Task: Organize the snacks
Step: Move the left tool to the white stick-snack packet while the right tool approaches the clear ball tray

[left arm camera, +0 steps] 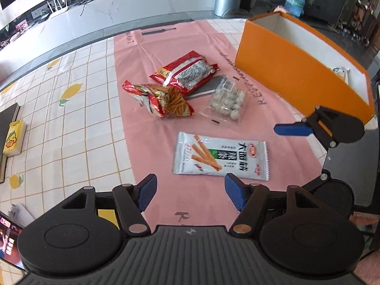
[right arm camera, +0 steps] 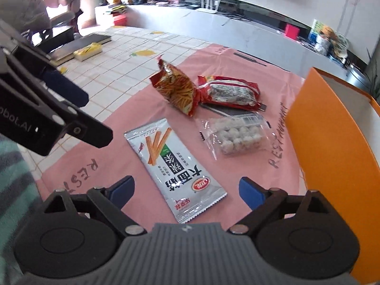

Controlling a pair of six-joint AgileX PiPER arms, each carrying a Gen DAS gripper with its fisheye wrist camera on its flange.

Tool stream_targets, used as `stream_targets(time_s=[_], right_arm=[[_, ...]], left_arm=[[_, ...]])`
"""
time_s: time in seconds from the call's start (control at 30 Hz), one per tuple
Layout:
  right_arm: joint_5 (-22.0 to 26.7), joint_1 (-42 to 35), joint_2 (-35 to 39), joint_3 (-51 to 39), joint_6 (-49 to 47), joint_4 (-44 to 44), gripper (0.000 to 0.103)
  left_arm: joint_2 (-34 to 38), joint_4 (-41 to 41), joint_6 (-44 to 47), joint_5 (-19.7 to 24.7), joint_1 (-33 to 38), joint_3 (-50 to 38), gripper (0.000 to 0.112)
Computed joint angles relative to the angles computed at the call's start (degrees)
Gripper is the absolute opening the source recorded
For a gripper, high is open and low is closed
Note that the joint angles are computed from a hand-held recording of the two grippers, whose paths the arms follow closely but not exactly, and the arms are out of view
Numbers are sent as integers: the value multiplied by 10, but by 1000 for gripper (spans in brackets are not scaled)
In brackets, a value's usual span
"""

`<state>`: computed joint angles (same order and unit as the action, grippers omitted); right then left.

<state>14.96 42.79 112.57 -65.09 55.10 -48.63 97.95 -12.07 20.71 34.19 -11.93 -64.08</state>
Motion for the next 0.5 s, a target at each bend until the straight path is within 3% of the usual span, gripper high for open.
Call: stream_targets(time_s=[0.23,0.33,0.4,0.5], right_arm=[[-57,-40,52,-44,-297,254,92],[-68,-51,66,-55,-355,321,89],[-57,-56,74,-65,-400,377,77],[-46,-61,67,-62,-436,443,74]], left_arm=[[33,11,-3,13,19,-20,77],[44,33,-33,-1,14,-17,77],[51,36,-44,-8,11,-17,77],[58,30,-57,-6,5,-20,77]])
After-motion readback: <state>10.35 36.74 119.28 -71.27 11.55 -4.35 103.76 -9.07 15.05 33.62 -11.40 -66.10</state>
